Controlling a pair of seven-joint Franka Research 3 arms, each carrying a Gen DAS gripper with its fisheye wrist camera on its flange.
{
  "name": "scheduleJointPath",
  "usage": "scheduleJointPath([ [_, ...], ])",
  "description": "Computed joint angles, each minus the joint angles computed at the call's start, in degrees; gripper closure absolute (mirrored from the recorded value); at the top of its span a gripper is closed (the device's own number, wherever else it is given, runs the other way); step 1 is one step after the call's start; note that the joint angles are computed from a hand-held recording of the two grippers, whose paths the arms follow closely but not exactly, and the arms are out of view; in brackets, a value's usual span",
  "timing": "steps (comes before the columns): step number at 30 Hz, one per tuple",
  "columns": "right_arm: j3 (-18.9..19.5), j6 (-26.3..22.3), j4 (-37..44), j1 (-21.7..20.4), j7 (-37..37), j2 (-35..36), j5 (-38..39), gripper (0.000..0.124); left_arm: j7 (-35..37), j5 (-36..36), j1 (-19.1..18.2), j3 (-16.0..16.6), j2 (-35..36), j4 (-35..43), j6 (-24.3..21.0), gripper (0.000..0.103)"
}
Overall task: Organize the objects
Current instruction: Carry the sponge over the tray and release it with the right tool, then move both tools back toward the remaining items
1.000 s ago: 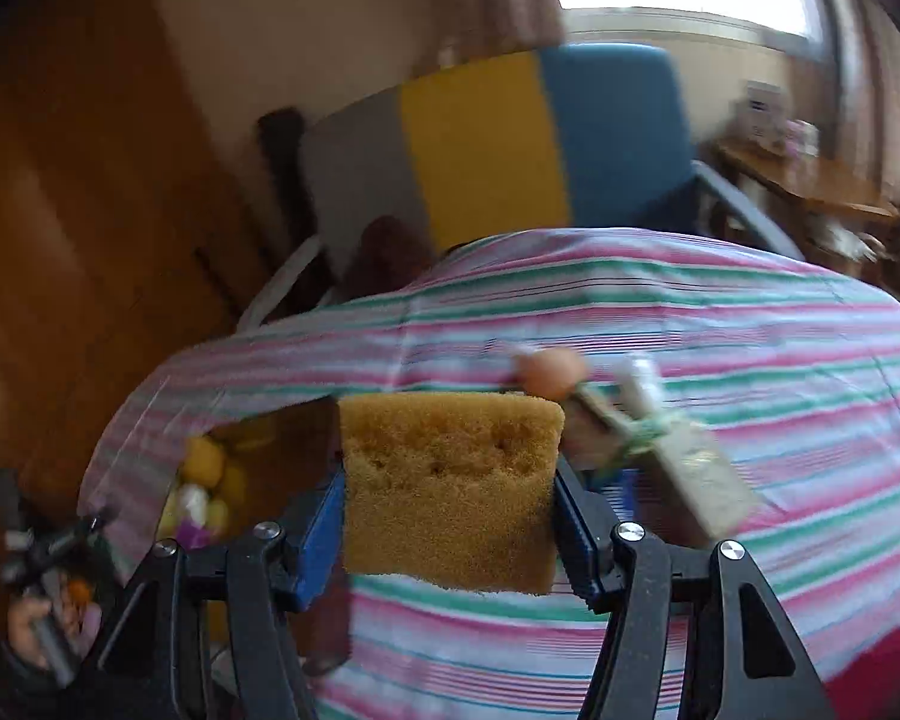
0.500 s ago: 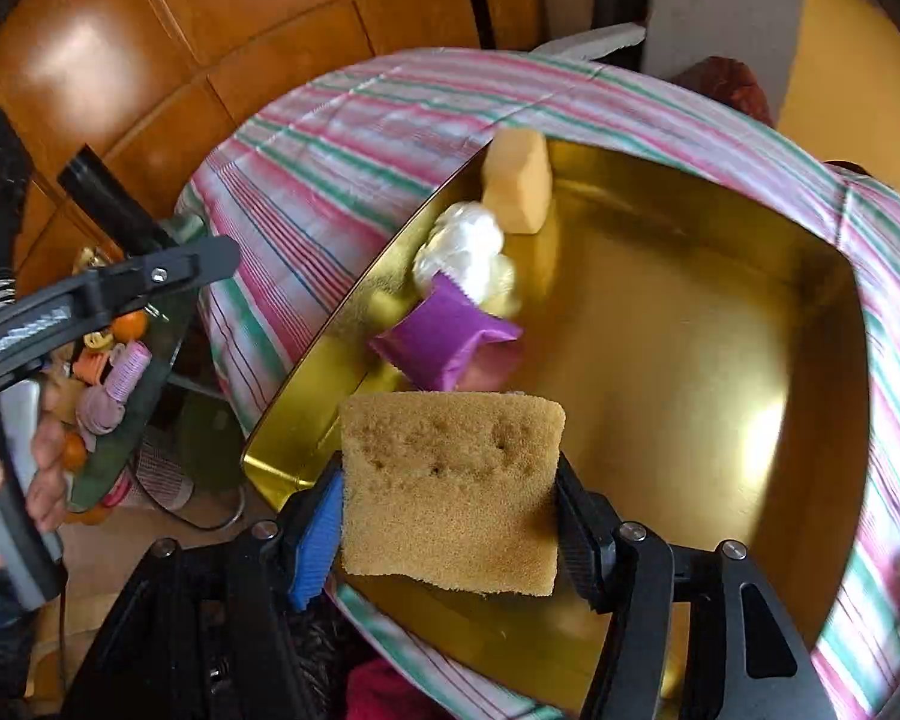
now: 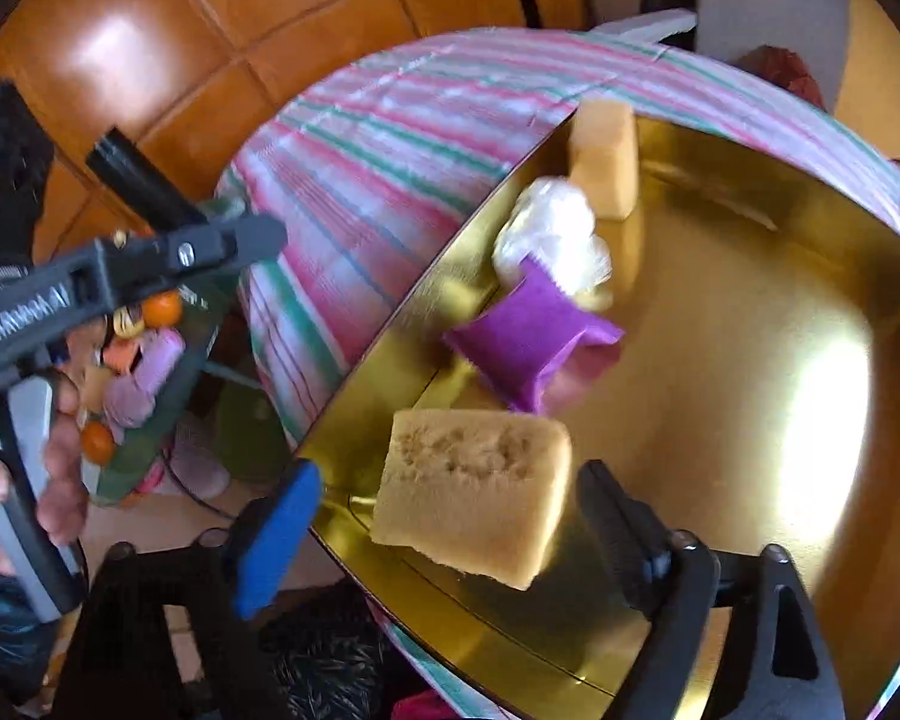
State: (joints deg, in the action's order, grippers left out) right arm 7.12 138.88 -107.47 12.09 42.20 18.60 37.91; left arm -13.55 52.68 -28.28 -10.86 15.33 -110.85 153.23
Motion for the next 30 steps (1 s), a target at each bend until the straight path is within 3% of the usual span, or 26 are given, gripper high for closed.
scheduleJointPath([
  [7,-1.16,1.51,-3.34,-3.54,-2.43,-4.52,8.28,0.034,5.22,-0.66,-1.54,-0.79,2.08,4.31,-4.51,0.060],
  [13,-3.80,5.92,-7.21,-5.25,-1.31,-9.02,11.25,0.032,11.04,-1.08,-4.09,-1.02,5.63,10.83,-7.74,0.060],
  [21,-6.94,11.18,-9.77,-8.81,-0.94,-11.94,14.96,0.032,22.60,-4.14,-9.02,-0.57,12.79,23.53,-15.40,0.060],
  [30,-10.48,17.58,-8.57,-14.27,4.02,-11.79,14.96,0.031,34.05,-8.57,-13.60,0.81,21.01,37.48,-18.26,0.060],
])
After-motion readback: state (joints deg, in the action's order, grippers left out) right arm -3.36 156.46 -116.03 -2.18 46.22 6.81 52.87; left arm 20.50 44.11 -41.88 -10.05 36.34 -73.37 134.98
